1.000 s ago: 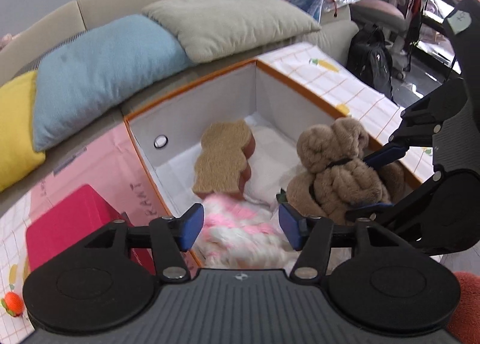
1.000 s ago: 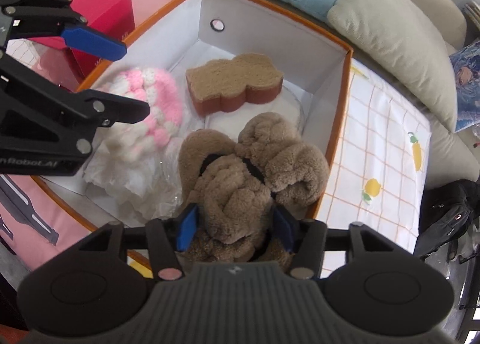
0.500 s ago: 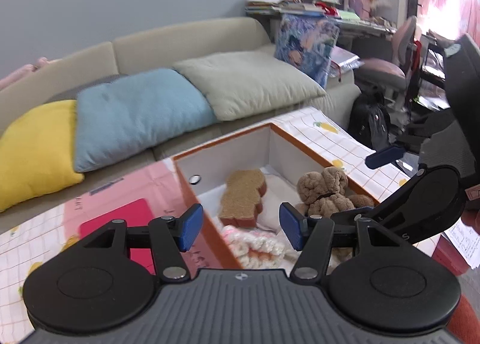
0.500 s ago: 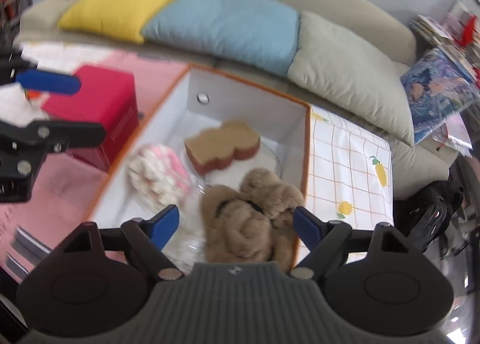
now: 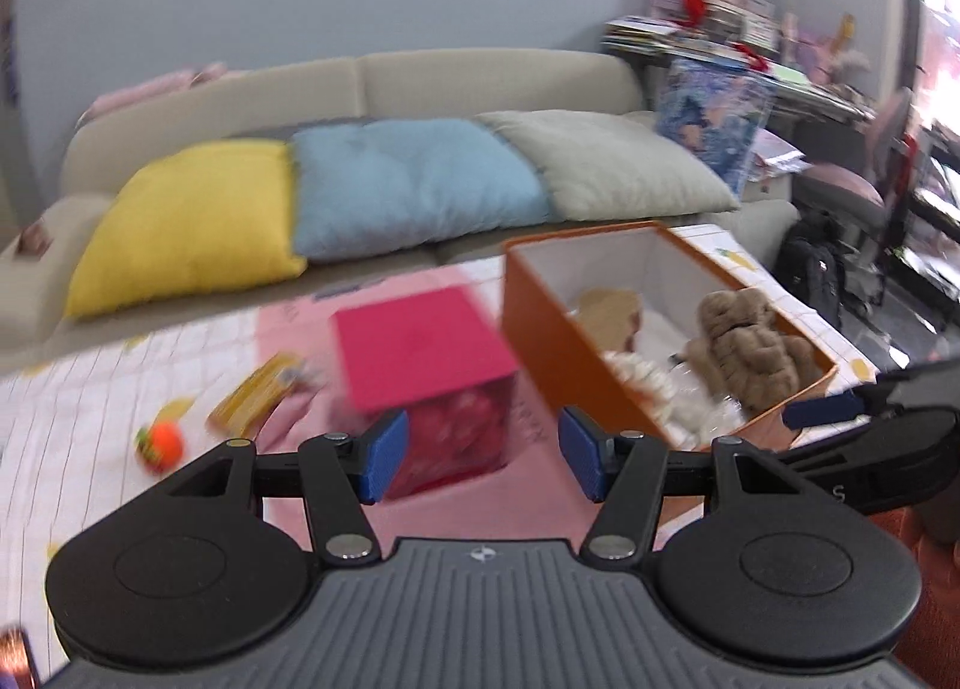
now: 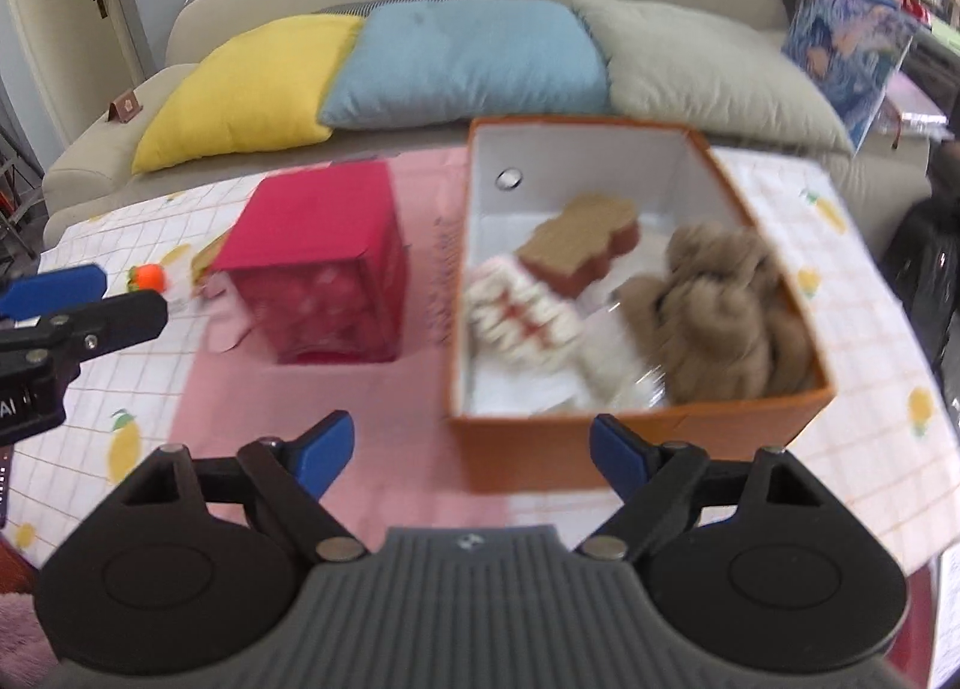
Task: Organize soft objects
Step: 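Move both grippers back from the storage box to the pile, then grasp the orange crocheted fruit with the left gripper while the right gripper grasps the pink cloth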
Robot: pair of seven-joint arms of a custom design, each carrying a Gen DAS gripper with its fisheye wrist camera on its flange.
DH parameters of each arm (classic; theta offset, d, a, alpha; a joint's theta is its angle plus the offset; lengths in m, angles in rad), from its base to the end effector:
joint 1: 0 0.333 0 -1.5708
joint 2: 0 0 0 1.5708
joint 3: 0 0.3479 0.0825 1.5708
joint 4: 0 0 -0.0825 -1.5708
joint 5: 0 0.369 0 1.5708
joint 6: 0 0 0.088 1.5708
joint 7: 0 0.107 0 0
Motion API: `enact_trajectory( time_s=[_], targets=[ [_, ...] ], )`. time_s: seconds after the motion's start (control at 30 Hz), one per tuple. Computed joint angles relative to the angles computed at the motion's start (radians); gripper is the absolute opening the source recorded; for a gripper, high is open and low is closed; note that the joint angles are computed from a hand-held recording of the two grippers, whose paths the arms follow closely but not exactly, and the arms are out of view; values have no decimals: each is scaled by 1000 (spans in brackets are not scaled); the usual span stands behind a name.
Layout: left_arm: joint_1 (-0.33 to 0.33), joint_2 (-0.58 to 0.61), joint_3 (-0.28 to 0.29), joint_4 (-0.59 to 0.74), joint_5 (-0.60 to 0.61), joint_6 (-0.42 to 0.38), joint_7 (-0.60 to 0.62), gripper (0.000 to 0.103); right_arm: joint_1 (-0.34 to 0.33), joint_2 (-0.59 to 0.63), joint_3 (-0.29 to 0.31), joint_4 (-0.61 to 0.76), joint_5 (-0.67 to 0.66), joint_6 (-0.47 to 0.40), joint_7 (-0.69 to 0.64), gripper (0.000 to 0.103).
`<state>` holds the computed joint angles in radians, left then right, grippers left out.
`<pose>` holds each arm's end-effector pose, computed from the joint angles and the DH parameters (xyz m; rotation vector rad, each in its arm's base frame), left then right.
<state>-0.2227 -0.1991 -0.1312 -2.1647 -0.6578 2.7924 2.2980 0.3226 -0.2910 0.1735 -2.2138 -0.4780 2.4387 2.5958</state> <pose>0.4950 -0.1590 0.6078 -1.2146 2.2057 -1.0924 0.4222 0.2379 0.5884 -1.6065 2.0354 -0.6137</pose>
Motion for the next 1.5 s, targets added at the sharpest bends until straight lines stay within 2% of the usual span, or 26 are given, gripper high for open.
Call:
enact_trajectory(
  time_s=[0.2,0.47,0.6,0.87,1.03,1.17,1.5],
  targets=[
    [53,-37,31,-60,27,11,-56,69,42,67,39,54,4,-25,63,84],
    [117,-30,64,-74,58,-7,-138,69,109,188,34,173,3,-35,-12,84],
    [134,-18,77,-68,49,-9,-132,69,135,254,32,242,-47,-30,-20,84],
    [171,32,88,-44,27,-11,-118,69,191,392,7,398,-100,-30,-81,77],
    [208,88,82,-6,44,-16,-157,67,226,491,-19,513,-132,-28,-160,71],
    [230,150,78,52,46,-22,-141,67,255,586,-50,629,-162,-51,-228,65],
    [291,395,33,288,132,-17,-84,67,327,881,-158,1002,-183,-179,-421,64]
  ],
)
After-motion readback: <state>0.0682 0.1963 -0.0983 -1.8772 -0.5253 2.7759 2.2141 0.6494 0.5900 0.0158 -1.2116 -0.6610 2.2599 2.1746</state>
